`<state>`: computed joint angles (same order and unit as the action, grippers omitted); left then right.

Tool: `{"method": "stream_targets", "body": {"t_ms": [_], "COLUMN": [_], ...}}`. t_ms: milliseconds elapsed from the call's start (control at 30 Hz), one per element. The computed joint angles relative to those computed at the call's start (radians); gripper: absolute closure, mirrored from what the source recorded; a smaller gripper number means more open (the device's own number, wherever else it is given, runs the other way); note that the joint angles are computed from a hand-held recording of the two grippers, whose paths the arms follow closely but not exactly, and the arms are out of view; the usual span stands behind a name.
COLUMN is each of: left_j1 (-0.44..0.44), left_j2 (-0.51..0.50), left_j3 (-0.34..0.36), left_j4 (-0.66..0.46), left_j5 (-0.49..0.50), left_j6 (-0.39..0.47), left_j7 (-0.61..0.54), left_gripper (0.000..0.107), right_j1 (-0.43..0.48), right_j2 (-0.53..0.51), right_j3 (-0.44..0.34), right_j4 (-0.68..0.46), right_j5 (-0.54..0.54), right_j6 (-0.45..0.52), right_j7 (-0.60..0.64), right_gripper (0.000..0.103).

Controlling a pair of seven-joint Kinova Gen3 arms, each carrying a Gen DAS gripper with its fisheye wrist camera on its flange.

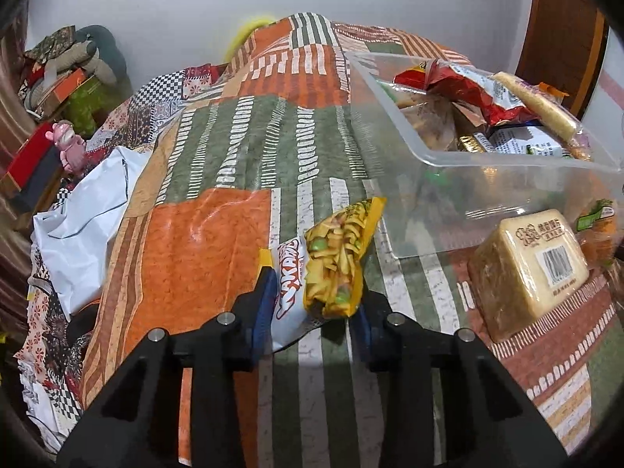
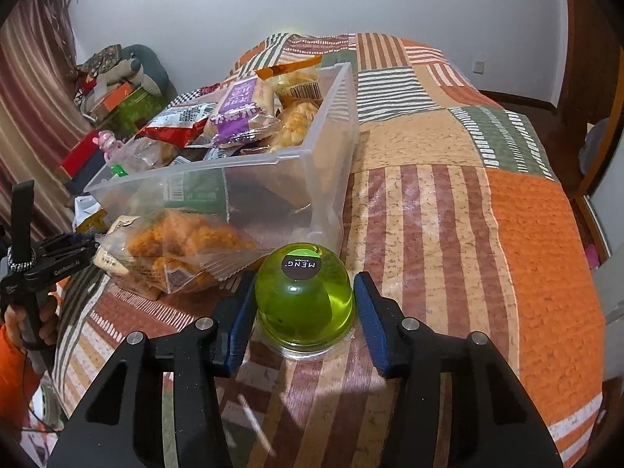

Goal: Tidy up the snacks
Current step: 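Grasp the yellow Kracker chip bag left while the right tool grasps the green jelly cup, then drop the yellow chip bag left into the box while the right tool sets the jelly cup in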

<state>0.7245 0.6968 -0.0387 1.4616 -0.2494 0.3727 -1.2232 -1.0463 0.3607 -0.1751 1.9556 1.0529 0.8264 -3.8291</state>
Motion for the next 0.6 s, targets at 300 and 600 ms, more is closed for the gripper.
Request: {"method": "stream_targets", "body": {"t_ms": [300,600], "left_j1": [0.033,0.041], "left_j2": [-0.076,-0.171], "left_j3": [-0.052,-0.068], "left_j4": [0.100,0.184], "left_j5": [-0.009,-0.011], "left_j6": [-0.080,-0.140], "left_j7": [0.046,0.070], "left_gripper": [0.078,0.078], "right_j1": [-0.036,-0.061], "right_j2": [-0.009,-0.026], "right_j3": [-0.018,-0.042], "right_j4": [-0.009,-0.035], "right_j5": [-0.006,0.005], "right_j6": [0.090,0.192], "right_j7": [-0.020,-0.027], "right_gripper": [0.057,0.057]}}
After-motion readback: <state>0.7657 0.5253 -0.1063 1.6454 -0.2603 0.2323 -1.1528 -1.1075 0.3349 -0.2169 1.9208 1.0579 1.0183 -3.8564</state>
